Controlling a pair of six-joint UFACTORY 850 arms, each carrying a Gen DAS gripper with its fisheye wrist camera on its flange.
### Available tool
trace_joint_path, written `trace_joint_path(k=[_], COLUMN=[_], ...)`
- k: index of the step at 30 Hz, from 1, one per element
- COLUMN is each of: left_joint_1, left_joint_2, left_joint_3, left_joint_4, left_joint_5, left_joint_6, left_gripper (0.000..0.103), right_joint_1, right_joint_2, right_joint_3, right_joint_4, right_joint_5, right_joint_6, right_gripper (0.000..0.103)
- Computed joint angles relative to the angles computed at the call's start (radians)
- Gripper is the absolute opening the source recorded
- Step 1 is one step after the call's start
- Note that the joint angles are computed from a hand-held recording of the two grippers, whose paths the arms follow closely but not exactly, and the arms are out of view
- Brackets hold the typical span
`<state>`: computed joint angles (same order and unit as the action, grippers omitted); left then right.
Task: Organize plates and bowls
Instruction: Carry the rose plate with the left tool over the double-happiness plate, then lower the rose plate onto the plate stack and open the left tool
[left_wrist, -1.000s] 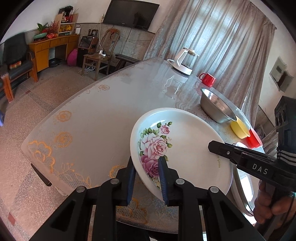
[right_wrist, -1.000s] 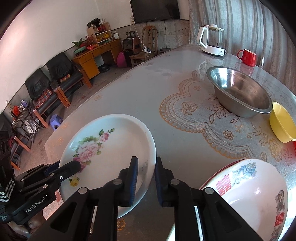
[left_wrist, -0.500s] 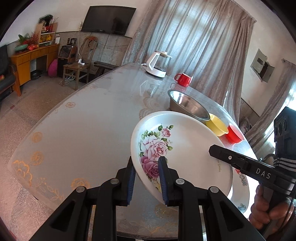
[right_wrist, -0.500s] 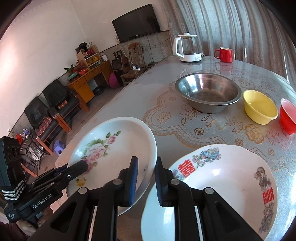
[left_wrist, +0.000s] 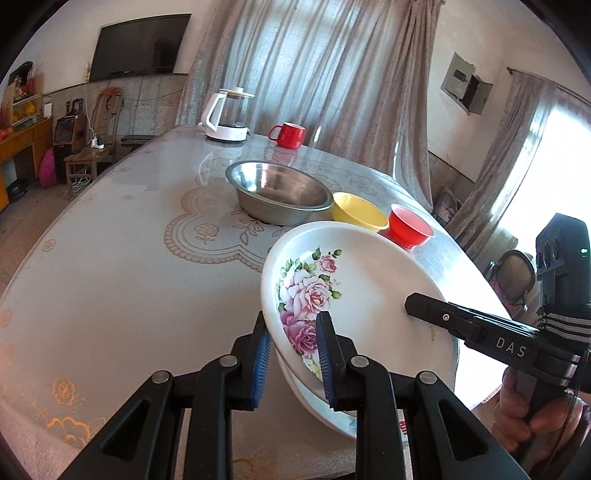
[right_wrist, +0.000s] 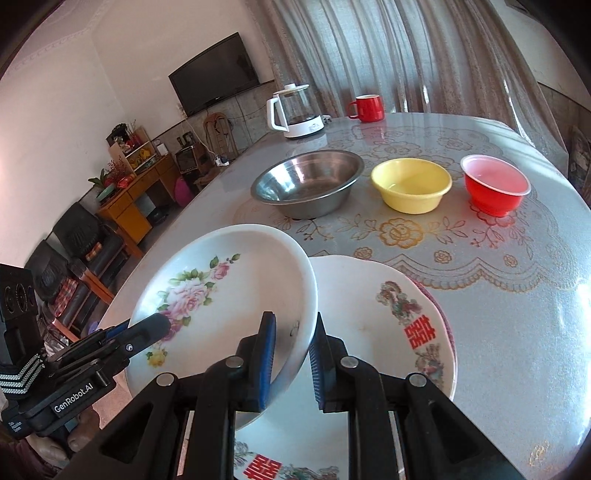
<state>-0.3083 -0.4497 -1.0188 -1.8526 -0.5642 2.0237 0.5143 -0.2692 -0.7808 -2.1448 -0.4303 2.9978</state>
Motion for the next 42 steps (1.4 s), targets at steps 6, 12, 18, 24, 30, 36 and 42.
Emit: trace_joint_path(k=[6,12,18,24,30,36,42], left_joint_1=[-0.045,-0.063,-0.075,-0.088,-0.098,-0.101,-0.100], left_joint_2=[-0.026,-0.049,-0.059,-0.066,-0.070,-0.059,-0.047], left_joint_3=[-0.028,-0.047,-0.064,-0.071,-0.074,-0.063,-0.051], left_joint_4=[0.069,0.128,0.147,0.167,0.189,0.174,0.131], left_joint_5=[0.029,0.056,0.092,0.112,0.135,0.149,0.168], left_joint_6=[-0.047,-0.095,-0.107,-0.123,-0.135,-0.125,-0.086], left_gripper=[0.024,0.025,0.024,0.025,0.026,0.026,0.026], right_joint_1=[-0.007,-0.021,-0.023,-0.028,-0.014,-0.009,0.003], right_joint_2=[0.029,0.019,0.004,0.005,0.007,0.002,-0.011], right_joint_3=[0.055,0.068,0.076,0.090,0.086,0.082,0.064], right_joint_4=[0.061,0.096,0.053,0.015,0.115,0.146,0.211], right_joint_5=[-0.023,-0.014,-0.008,-0.011,-0.029,-0.040,-0.049], right_joint_6=[-0.004,-0.020,0.037,0.074,-0.052,-0.096,-0.167], right_gripper=[0.017,0.017,0.019,0.019,0.020,0.021,0.025])
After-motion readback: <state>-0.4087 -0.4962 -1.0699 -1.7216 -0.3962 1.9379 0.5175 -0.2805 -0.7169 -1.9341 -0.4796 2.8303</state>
